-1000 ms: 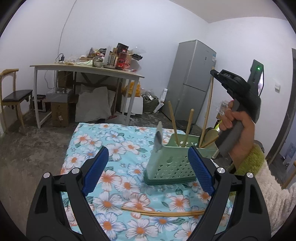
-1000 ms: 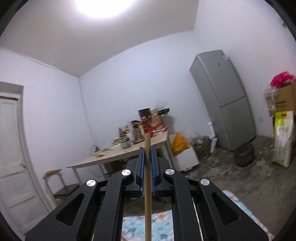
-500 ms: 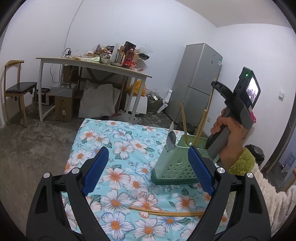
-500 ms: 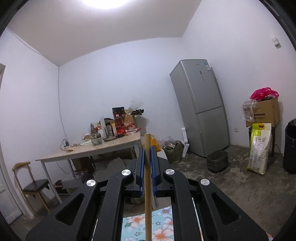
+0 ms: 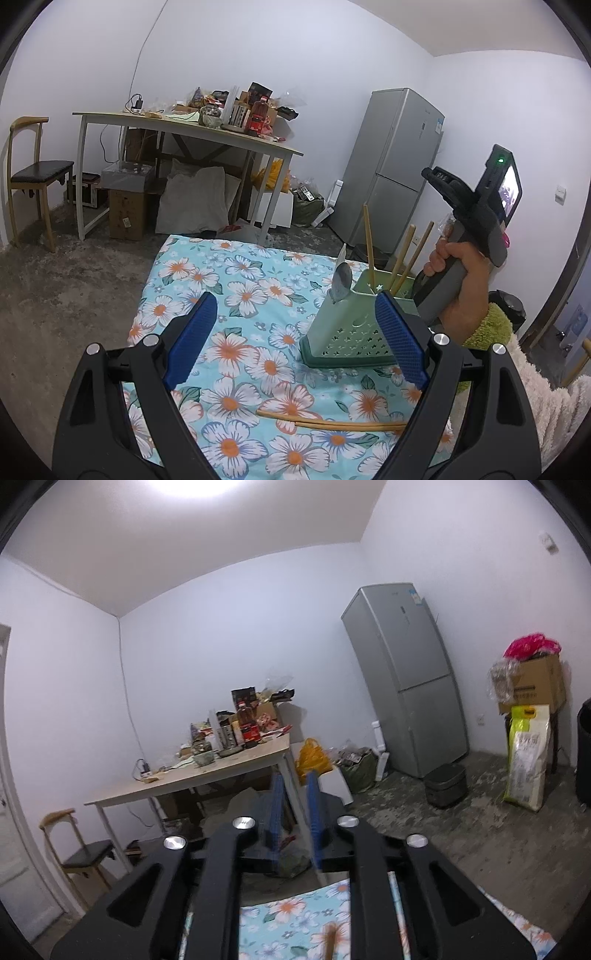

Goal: Organize utensils

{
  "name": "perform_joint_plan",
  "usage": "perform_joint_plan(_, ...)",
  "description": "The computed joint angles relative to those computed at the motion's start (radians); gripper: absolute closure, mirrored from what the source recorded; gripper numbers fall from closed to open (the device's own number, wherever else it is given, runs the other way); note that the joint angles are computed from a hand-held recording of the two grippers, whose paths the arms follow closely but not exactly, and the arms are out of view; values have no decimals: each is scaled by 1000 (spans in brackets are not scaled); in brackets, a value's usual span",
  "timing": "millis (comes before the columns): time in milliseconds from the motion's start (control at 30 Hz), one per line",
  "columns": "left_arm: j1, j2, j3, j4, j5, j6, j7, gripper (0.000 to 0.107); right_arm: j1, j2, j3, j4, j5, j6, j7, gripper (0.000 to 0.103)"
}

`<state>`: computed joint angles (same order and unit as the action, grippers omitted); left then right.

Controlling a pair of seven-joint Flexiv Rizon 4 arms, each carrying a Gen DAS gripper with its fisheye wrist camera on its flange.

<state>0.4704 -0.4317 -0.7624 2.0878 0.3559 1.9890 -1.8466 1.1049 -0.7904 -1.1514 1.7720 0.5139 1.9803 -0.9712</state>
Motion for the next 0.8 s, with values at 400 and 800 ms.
perform_joint_plan(400,-38,-5,14,-4,-16,-15,18,23,-330,484,579,294,-400,310,-137,50)
perform_joint_plan(800,-57,-14,7,4,-60,-46,76,23,-545,717,862,598,-694,159,-242,45)
